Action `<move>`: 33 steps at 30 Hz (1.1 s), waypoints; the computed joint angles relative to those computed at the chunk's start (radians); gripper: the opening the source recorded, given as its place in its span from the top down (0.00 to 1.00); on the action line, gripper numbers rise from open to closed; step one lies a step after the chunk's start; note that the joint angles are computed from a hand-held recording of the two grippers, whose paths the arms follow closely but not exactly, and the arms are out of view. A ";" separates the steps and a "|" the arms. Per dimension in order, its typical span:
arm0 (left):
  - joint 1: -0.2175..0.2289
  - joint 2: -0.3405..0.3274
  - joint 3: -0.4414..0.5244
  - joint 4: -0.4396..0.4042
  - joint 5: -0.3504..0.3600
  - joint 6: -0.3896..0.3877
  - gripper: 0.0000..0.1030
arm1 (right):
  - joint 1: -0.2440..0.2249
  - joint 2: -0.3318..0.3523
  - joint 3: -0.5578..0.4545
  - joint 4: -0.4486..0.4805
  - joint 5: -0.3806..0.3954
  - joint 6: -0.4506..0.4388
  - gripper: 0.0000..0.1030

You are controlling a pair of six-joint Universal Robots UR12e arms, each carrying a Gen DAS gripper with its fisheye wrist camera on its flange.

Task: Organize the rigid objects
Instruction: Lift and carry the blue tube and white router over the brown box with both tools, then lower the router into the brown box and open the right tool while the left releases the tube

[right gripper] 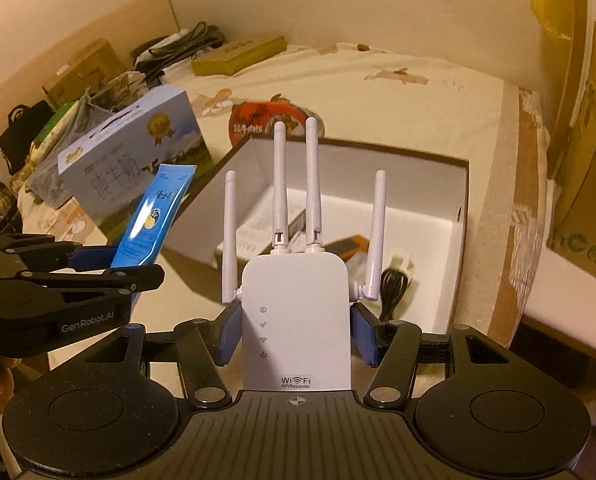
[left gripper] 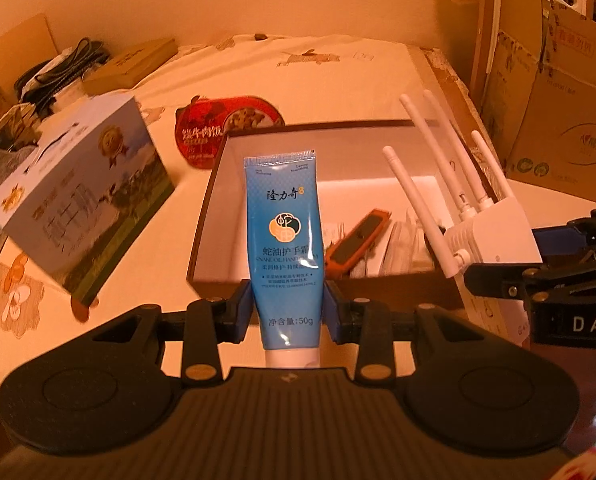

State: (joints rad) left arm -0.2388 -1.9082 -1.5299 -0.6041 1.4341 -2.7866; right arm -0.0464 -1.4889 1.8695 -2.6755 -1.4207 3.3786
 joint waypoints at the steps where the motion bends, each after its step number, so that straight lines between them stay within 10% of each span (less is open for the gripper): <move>1: -0.001 -0.006 0.009 -0.001 -0.001 0.001 0.69 | -0.003 0.004 -0.005 -0.004 0.003 0.002 0.47; 33: -0.063 -0.270 0.305 -0.131 0.023 0.068 0.68 | -0.076 0.211 -0.157 0.038 0.015 -0.015 0.47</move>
